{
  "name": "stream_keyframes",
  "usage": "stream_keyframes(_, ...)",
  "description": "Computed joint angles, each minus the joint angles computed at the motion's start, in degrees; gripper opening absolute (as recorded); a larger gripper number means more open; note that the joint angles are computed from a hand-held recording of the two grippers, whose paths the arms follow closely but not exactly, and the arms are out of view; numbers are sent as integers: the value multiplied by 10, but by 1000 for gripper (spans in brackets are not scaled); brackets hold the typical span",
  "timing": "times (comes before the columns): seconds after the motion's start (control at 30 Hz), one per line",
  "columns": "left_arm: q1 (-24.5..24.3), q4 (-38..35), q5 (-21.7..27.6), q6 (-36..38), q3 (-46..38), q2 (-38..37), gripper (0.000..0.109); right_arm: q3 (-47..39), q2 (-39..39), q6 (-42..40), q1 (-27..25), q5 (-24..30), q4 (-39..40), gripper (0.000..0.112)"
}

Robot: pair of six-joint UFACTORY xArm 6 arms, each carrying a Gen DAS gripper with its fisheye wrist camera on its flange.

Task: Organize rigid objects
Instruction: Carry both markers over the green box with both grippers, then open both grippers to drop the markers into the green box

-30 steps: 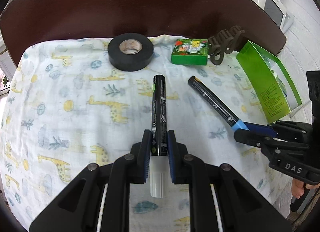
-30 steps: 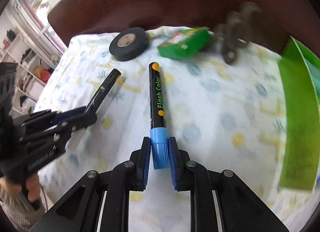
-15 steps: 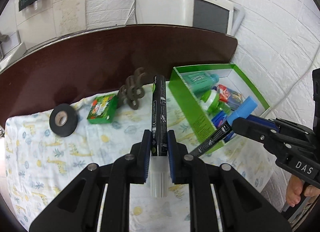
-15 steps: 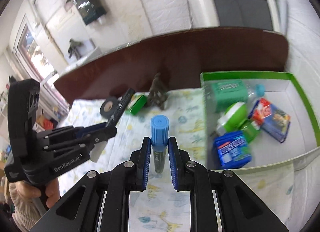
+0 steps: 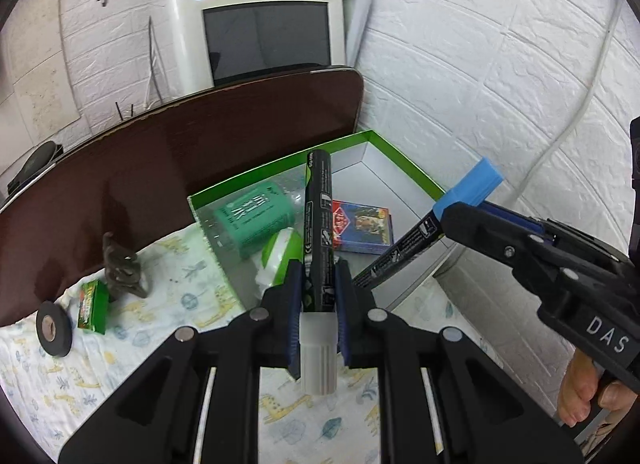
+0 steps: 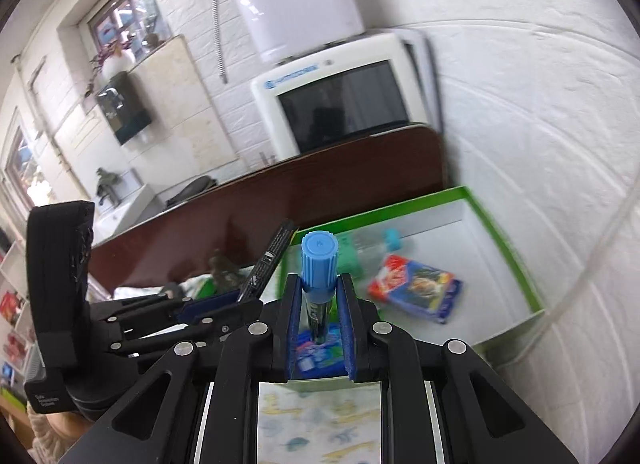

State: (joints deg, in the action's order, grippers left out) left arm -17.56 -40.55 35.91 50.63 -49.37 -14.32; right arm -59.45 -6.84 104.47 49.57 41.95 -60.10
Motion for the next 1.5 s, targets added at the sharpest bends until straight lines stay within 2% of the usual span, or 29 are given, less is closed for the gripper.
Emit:
stream_keyframes(0.3,-58,21,-1,-28,-25,52,14,88,-44,42,-47,-32,21,20)
stream_keyframes(0.6,-94,63,-30,-68,-50,118,15,128,-47,50,-77,-59,47,20)
stream_keyframes(0.77,-109,82,-57,-79,-67,146,15,134,-46,64,-88,-66,43,20)
stream_keyframes(0.87,-114,92,-76,-84,-65,150,15,130,-45,65,-83,-45,54,20)
stream_keyframes(1.0,-104,76,-63,-79,-67,148,23,124,-43,68,-75,-24,53,20)
stream_keyframes(1.1,-95,68,-67,-71,-59,137,23,117,-41,73,-66,-1,49,20)
stream_keyframes(1.23,-73,55,-71,-54,-35,104,25,93,-34,79,-47,61,50,20)
stream_keyframes(1.37,-39,26,-72,-24,-11,68,34,72,-20,73,-38,54,45,20)
stream_keyframes(1.5,-1,13,-69,-12,-8,55,34,29,18,46,-29,42,52,20)
